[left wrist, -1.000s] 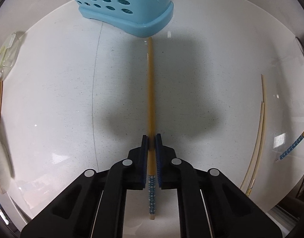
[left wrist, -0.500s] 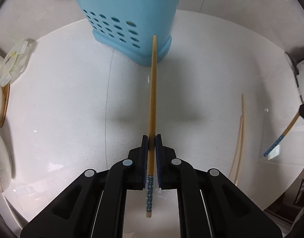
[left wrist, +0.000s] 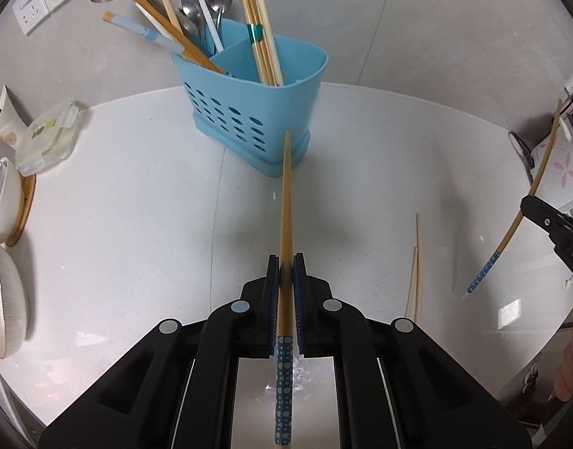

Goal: Organize utensils
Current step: 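Lift both held blue-dotted chopsticks upright and carry them into the blue holder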

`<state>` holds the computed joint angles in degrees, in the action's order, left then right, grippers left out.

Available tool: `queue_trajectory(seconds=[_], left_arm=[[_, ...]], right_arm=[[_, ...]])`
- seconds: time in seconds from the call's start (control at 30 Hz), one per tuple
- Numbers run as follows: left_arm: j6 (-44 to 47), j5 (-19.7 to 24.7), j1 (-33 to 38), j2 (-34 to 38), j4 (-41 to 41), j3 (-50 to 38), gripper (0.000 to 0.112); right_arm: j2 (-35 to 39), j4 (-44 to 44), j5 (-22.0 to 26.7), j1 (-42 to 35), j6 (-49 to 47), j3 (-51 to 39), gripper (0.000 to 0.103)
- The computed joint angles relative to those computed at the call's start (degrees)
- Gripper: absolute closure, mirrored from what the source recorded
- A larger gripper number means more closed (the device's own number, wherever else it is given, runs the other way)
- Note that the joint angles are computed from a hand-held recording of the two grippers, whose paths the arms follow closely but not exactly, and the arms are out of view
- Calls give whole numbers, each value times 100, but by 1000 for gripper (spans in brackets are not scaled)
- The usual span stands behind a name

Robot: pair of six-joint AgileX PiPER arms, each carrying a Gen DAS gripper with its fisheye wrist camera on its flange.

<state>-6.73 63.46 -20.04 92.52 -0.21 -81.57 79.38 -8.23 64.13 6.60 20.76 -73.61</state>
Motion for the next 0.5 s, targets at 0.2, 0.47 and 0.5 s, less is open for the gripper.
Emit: queue_trajectory(seconds=[0.2,0.47,0.5], left_arm=[[186,149,151,-191,-126,-27,105],[242,427,217,-594,-303,-236,106],[263,460,232,-621,-322,-297,106]], right_arm=[[-5,-7,14,39,40,-44,97],[15,-25,41,51,27,-198,97],[27,-39,49,63,30,-235,97]])
